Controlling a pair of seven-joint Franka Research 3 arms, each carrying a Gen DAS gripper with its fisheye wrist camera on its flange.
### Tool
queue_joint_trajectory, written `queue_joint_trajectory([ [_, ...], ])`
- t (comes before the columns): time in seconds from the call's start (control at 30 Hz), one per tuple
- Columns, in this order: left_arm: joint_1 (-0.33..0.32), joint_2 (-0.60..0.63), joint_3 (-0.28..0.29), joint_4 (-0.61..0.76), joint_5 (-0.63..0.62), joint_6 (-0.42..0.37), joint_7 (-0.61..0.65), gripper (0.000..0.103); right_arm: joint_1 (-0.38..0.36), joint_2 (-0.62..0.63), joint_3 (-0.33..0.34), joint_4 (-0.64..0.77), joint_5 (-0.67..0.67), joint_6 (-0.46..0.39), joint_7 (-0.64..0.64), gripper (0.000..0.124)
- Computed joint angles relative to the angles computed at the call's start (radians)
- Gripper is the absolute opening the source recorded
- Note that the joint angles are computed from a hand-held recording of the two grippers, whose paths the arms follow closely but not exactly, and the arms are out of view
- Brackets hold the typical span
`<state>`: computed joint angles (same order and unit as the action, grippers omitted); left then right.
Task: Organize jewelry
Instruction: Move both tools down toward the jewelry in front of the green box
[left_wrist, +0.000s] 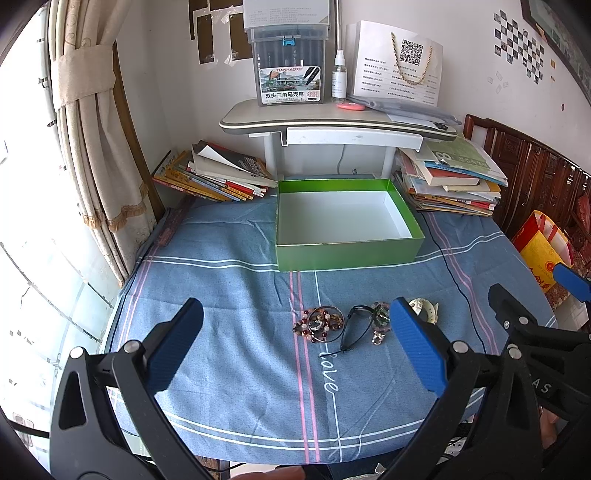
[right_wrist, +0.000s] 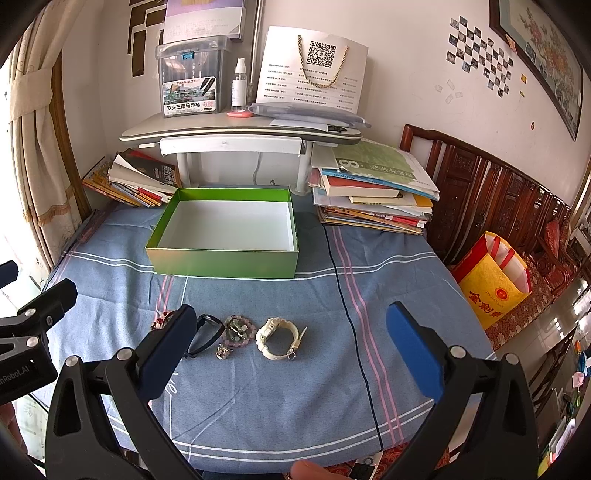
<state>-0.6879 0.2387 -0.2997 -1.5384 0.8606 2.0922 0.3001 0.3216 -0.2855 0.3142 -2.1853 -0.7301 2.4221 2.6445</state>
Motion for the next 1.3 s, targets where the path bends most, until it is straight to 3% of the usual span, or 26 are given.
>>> queue_joint_trajectory([
  [0.13, 0.039, -0.004, 0.0, -0.026, -0.096, 0.023, 0.02, 0.099, 0.017, 0.039, -0.03, 0.019, 0.099, -0.056, -0.081, 0.1],
  [0.23, 0.07, 0.006, 0.003, -0.043, -0.181, 0.025, 0.029, 0.099, 0.04, 0.076, -0.085, 0.013, 0.264, -0.084, -0.205, 0.1],
  [0.27, 0.083, 0.01, 0.003, -0.052, -0.216, 0.035, 0.042, 0.099, 0.047, 0.085, -0.105, -0.001, 0.326, -0.068, -0.255, 0.099],
  [0.3, 0.096, 0.016, 0.003, -0.062, -0.248, 0.045, 0.058, 0.099, 0.046, 0.092, -0.113, -0.013, 0.354, -0.056, -0.282, 0.09],
  [0.33, 0.105, 0.022, 0.004, -0.071, -0.273, 0.053, 0.068, 0.093, 0.042, 0.102, -0.117, -0.019, 0.364, -0.053, -0.301, 0.083],
  [0.4, 0.13, 0.042, 0.002, -0.084, -0.341, 0.079, 0.099, 0.075, 0.036, 0.128, -0.124, -0.023, 0.377, -0.05, -0.329, 0.054],
  [0.47, 0.154, 0.063, 0.0, -0.104, -0.409, 0.128, 0.136, 0.055, 0.038, 0.147, -0.15, -0.035, 0.465, -0.005, -0.397, 0.039],
  [0.6, 0.166, 0.142, 0.006, -0.062, -0.475, 0.154, 0.205, 0.051, 0.027, 0.188, -0.162, -0.009, 0.504, -0.002, -0.442, 0.037],
  [0.73, 0.153, 0.236, 0.019, 0.049, -0.504, 0.125, 0.261, 0.051, 0.021, 0.244, -0.175, 0.031, 0.481, -0.006, -0.46, 0.037],
  [0.83, 0.16, 0.281, 0.007, 0.094, -0.555, 0.174, 0.321, 0.055, 0.027, 0.278, -0.187, 0.052, 0.498, -0.007, -0.484, 0.037],
  [0.9, 0.145, 0.338, 0.002, 0.172, -0.571, 0.151, 0.394, 0.054, 0.03, 0.295, -0.195, 0.063, 0.504, -0.017, -0.491, 0.037],
  [0.93, 0.132, 0.377, 0.001, 0.229, -0.577, 0.123, 0.432, 0.048, 0.031, 0.303, -0.198, 0.069, 0.505, -0.019, -0.49, 0.037],
  [0.97, 0.124, 0.412, -0.002, 0.277, -0.592, 0.104, 0.468, 0.036, 0.032, 0.307, -0.203, 0.071, 0.511, -0.024, -0.491, 0.037],
  [1.03, 0.119, 0.477, -0.012, 0.369, -0.645, 0.058, 0.529, 0.027, 0.032, 0.308, -0.209, 0.069, 0.515, -0.025, -0.487, 0.037],
  [1.2, 0.082, 0.54, 0.02, 0.458, -0.686, 0.023, 0.547, 0.02, 0.027, 0.306, -0.219, 0.062, 0.513, -0.031, -0.48, 0.038],
  [1.3, 0.072, 0.553, 0.038, 0.475, -0.686, 0.021, 0.537, 0.004, 0.023, 0.312, -0.221, 0.061, 0.526, -0.03, -0.482, 0.037],
])
